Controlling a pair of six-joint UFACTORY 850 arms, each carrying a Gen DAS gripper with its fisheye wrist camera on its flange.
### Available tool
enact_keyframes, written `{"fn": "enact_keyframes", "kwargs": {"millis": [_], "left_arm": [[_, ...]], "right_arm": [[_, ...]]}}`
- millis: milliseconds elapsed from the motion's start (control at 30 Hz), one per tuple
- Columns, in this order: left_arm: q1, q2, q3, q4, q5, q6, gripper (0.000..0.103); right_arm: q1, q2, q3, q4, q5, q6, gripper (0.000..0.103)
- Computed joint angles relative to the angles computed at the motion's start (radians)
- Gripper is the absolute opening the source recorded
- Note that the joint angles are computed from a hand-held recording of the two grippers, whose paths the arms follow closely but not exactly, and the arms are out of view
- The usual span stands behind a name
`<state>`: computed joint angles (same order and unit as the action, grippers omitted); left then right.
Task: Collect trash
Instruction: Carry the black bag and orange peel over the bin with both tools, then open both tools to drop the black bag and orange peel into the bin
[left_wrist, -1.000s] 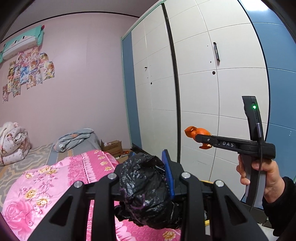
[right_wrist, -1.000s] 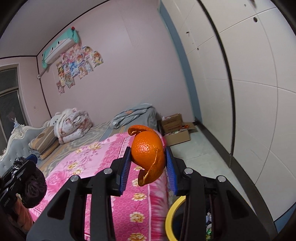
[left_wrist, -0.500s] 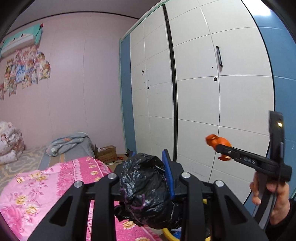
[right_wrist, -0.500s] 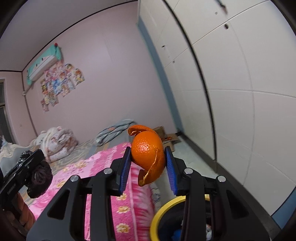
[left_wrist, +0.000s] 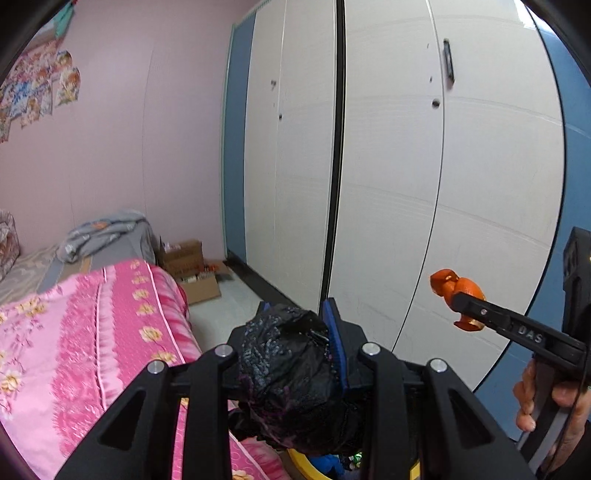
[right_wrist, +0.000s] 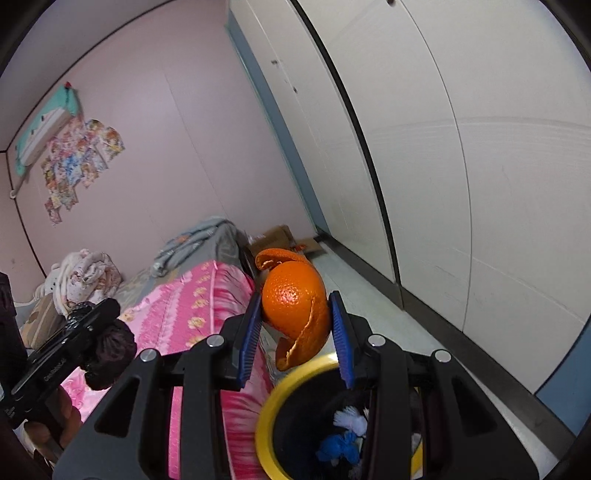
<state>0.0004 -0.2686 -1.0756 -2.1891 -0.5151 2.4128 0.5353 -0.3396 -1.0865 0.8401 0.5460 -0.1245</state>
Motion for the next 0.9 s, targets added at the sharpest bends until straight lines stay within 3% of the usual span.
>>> {"fn": "enact_keyframes", "kwargs": {"millis": [367,567,733,900], "left_arm": [[-0.059,-0.181,-0.100,0.152,0.090,-0.141,0.028],[-0.077,-0.268,-0.160,0.354,0.124,-0.339,0.028],[-0.079,-0.321,-0.201,0.519,0.123,-0.513,0.029],[-0.080,-0.341,-0.215,0.561,0.123,-0.558,0.029]], "right_arm": [[-0.049,-0.118,-0.005,-0.114,-0.080,0.202,0.034],[-0.070,-0.192,-0.041,-0.160,-0.139,0.266,0.034],[-0.086,-0.247,-0.083,-0.202,-0.184,0.320,0.035],[-0.089,-0.273,-0.098,-0.235,-0.200,0.359,0.035]]}}
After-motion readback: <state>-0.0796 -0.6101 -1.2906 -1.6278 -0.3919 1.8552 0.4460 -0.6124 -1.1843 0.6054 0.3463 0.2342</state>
